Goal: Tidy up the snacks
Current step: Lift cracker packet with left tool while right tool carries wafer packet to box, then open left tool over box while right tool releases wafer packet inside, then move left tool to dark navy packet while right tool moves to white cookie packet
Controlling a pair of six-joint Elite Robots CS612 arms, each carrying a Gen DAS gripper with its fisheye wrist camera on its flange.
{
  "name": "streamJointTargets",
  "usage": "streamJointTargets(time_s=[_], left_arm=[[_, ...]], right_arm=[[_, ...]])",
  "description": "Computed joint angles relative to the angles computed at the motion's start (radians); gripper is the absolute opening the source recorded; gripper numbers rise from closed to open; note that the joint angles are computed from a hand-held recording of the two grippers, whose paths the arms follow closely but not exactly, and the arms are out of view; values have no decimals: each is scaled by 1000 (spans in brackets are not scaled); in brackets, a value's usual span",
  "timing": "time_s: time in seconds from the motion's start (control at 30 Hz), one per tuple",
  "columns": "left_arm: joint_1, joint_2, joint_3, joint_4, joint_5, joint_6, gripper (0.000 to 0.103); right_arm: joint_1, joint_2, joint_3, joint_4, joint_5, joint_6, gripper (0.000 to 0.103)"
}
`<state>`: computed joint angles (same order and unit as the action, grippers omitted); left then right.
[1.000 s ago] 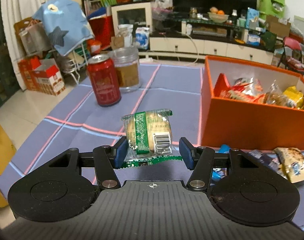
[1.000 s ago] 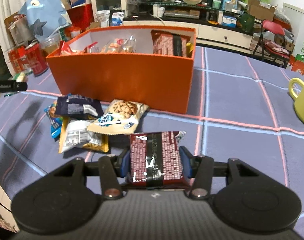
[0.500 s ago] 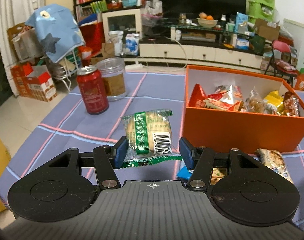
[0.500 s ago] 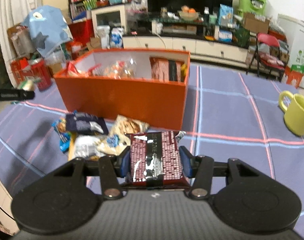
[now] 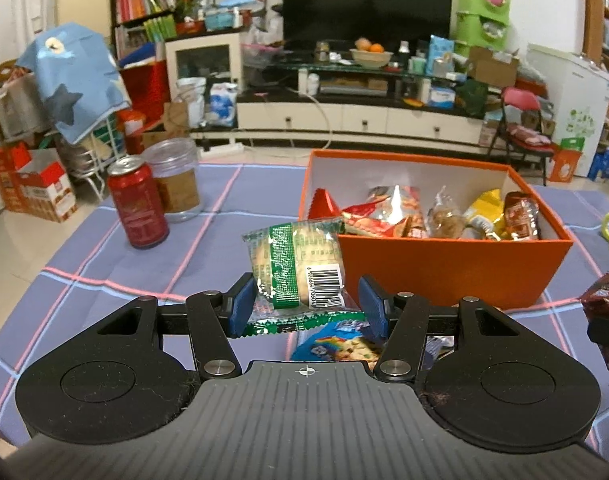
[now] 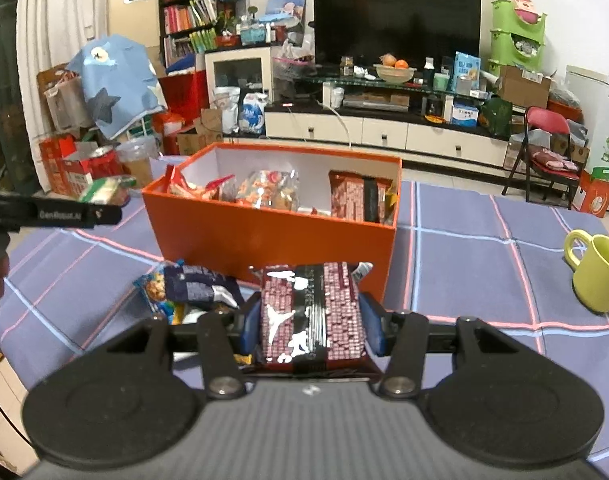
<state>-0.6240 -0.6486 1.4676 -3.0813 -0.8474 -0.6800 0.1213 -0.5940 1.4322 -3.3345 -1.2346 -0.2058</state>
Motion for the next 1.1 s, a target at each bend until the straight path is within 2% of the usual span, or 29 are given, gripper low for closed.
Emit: streamJointTargets(time_s=[0.17, 0.27, 0.33, 0.43, 0.5, 0.53, 0.57, 0.6, 0.63, 0.67, 0.7, 0.77, 0.83, 0.9, 1.03, 1.1], left_arm=[[3, 11, -34, -37, -18, 22, 27], [14, 45, -109, -58, -16, 72, 27], [28, 77, -184, -30, -45, 100, 27], [57, 137, -314, 36, -130, 100, 30], [67, 159, -377, 134, -138, 84, 32], [68, 156, -379, 143, -140, 86, 33], [65, 146, -361, 111, -140, 97, 43], [60, 132, -324, 37, -133, 123, 52], [55, 121, -290, -28, -118, 145, 71], [48, 105, -251, -69, -96, 154, 76], [42, 87, -210, -100, -78, 156, 76], [34, 54, -137, -126, -57, 133, 76], [27, 28, -69, -132, -36, 69, 76], [29, 12, -13, -151, -63, 22, 75], [35, 12, 35, -149, -118, -58, 72], [41, 25, 30, -172, -166, -17, 72]], right_arm=[[-3, 7, -19, -15, 34, 41, 53], [10, 40, -104, -17, 47, 64, 53], [18, 69, -183, 10, 50, 88, 53], [34, 123, -328, 112, 42, 95, 53], [44, 161, -425, 216, 31, 78, 58], [48, 170, -447, 239, 2, 73, 59], [50, 172, -457, 254, -21, 61, 59], [48, 164, -441, 241, -19, 61, 62], [41, 147, -401, 188, -3, 74, 65], [35, 130, -358, 137, 4, 87, 70], [29, 112, -309, 85, 9, 97, 73], [18, 76, -203, 1, 23, 105, 73], [11, 49, -113, -23, 29, 91, 73], [9, 30, -57, 3, 22, 81, 73], [12, 25, -19, 13, 0, 76, 74], [18, 44, -38, -5, -9, 88, 75]])
